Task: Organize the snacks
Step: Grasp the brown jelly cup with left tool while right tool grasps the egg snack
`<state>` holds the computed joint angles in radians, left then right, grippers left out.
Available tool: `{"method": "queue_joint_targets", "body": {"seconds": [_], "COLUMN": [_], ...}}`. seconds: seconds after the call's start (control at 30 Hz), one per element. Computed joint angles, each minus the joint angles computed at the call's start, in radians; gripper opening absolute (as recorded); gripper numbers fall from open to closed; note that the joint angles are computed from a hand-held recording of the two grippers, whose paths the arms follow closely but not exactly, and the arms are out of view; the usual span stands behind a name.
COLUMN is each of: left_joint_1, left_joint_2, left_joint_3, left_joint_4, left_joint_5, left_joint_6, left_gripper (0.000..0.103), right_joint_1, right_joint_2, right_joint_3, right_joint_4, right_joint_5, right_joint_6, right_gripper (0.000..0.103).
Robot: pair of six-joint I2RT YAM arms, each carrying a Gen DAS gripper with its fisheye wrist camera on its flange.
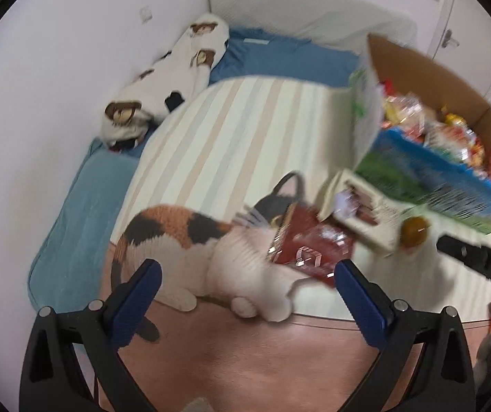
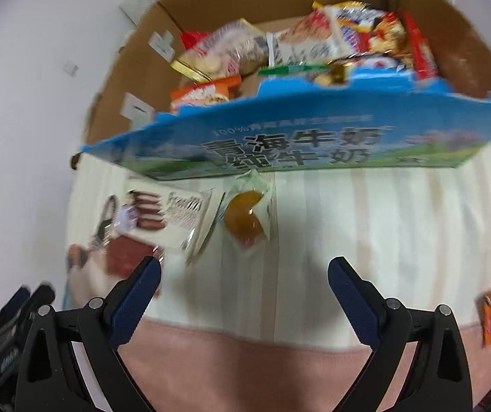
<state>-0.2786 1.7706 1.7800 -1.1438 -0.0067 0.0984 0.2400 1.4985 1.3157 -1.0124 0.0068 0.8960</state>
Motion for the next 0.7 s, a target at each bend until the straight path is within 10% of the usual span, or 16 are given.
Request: {"method": "queue_joint_targets", "body": {"seconds": [0.4, 0.7], "left_joint_1": [-0.012, -0.150], "left_joint_2": [0.310, 0.358], "left_joint_3": [0.222, 0.185], "left_joint_4": [-0.176, -0.132], "left_joint_5": [0.184, 0.021], "left_joint_6": [-0.256, -0.234], "left_gripper": [0.103, 0.103], "right_joint_1": [-0.004, -0.010], "right_joint_2": [0.216, 0.128], "right_joint_3": [-0.012, -0.114], "right_joint_4": [0.231, 0.228], "right_joint_5": [0.042, 0.021], "right_joint_6": [0.001, -0.036], "right_gripper": [0.060, 0.047]}}
